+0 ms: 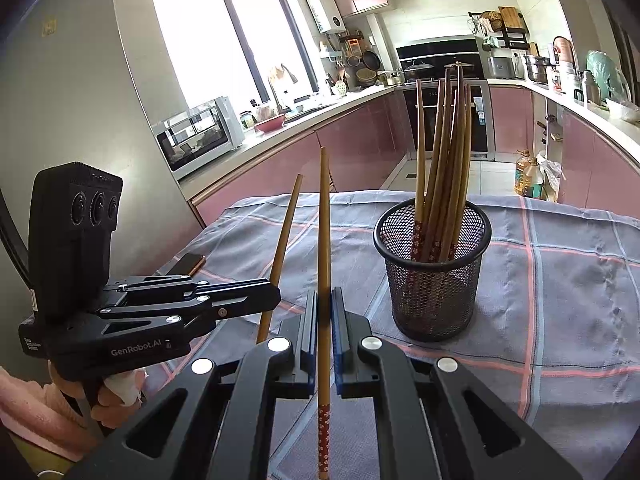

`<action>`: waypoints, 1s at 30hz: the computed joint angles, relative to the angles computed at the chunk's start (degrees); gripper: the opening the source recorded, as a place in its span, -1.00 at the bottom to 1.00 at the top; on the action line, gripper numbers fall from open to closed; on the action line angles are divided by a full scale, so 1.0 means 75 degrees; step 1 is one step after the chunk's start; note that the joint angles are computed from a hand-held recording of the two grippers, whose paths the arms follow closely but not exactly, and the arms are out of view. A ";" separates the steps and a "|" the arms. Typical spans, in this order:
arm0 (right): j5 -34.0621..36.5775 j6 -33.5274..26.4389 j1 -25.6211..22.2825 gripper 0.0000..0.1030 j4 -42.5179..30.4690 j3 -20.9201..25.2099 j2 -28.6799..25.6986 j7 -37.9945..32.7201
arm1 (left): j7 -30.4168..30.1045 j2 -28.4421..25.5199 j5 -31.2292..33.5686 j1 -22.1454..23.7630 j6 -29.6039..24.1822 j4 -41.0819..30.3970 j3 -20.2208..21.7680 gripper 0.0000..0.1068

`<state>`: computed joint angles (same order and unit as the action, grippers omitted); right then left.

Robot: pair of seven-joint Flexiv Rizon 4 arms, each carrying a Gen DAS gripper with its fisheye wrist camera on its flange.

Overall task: Organize utensils
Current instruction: 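Lift the held chopstick upright with the left tool, then carry the chopstick over the mesh cup and lower it in with the left tool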

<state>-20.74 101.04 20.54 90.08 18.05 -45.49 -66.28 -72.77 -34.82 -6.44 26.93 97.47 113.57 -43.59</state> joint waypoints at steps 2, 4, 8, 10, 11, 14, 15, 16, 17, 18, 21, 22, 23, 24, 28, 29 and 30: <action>0.0012 0.0004 0.0002 -0.89 -0.0008 0.0007 0.0001 0.0007 | 0.0001 0.0006 0.0010 0.0014 0.0005 0.0003 -0.0019 -0.86; 0.0029 0.0026 0.0031 -0.89 0.0002 -0.0040 0.0016 0.0009 | 0.0008 -0.0002 0.0025 0.0034 0.0017 0.0006 -0.0048 -0.86; 0.0060 0.0083 0.0083 -0.89 -0.0008 -0.0105 0.0035 0.0041 | 0.0011 -0.0013 0.0059 0.0087 0.0028 0.0011 -0.0112 -0.86; 0.0065 0.0126 0.0100 -0.89 0.0003 -0.0134 0.0046 0.0052 | 0.0019 -0.0031 0.0082 0.0125 0.0034 0.0009 -0.0159 -0.86; 0.0069 0.0142 0.0122 -0.89 0.0003 -0.0164 0.0052 0.0063 | 0.0028 -0.0041 0.0100 0.0150 0.0041 0.0011 -0.0187 -0.86; 0.0067 0.0191 0.0161 -0.89 -0.0009 -0.0204 0.0049 0.0096 | 0.0039 -0.0080 0.0142 0.0215 0.0053 0.0006 -0.0261 -0.86; 0.0045 0.0198 0.0130 -0.89 -0.0014 -0.0183 0.0038 0.0093 | 0.0045 -0.0089 0.0158 0.0239 0.0048 0.0003 -0.0292 -0.86; 0.0037 0.0219 0.0115 -0.89 0.0001 -0.0175 0.0040 0.0098 | 0.0046 -0.0100 0.0166 0.0261 0.0042 0.0003 -0.0319 -0.86; 0.0029 0.0230 0.0112 -0.89 0.0002 -0.0176 0.0038 0.0107 | 0.0053 -0.0108 0.0171 0.0289 0.0018 -0.0009 -0.0352 -0.86; 0.0025 0.0250 0.0109 -0.89 0.0017 -0.0184 0.0045 0.0115 | 0.0061 -0.0115 0.0179 0.0302 0.0023 -0.0011 -0.0369 -0.86; 0.0000 0.0287 0.0075 -0.89 0.0022 -0.0148 0.0039 0.0155 | 0.0071 -0.0126 0.0196 0.0317 0.0034 -0.0019 -0.0395 -0.86; -0.0014 0.0305 0.0057 -0.89 0.0039 -0.0146 0.0045 0.0158 | 0.0069 -0.0123 0.0198 0.0312 0.0035 -0.0020 -0.0398 -0.86; -0.0018 0.0318 0.0067 -0.89 0.0044 -0.0161 0.0050 0.0171 | 0.0069 -0.0128 0.0203 0.0314 0.0040 -0.0021 -0.0404 -0.86; -0.0030 0.0318 0.0066 -0.89 0.0034 -0.0162 0.0049 0.0185 | 0.0068 -0.0132 0.0210 0.0321 0.0049 -0.0020 -0.0416 -0.86; -0.0070 0.0362 0.0035 -0.89 0.0043 -0.0160 0.0048 0.0223 | 0.0060 -0.0138 0.0244 0.0339 0.0075 -0.0032 -0.0451 -0.86; -0.0073 0.0373 0.0031 -0.89 0.0047 -0.0164 0.0048 0.0238 | 0.0058 -0.0137 0.0253 0.0336 0.0075 -0.0041 -0.0449 -0.86; -0.0067 0.0390 0.0041 -0.89 0.0054 -0.0184 0.0051 0.0255 | 0.0056 -0.0137 0.0264 0.0349 0.0082 -0.0035 -0.0466 -0.86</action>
<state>-21.25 103.97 20.85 90.48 16.67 -45.11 -64.37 -72.35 -35.85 -4.46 29.55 98.09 113.31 -47.08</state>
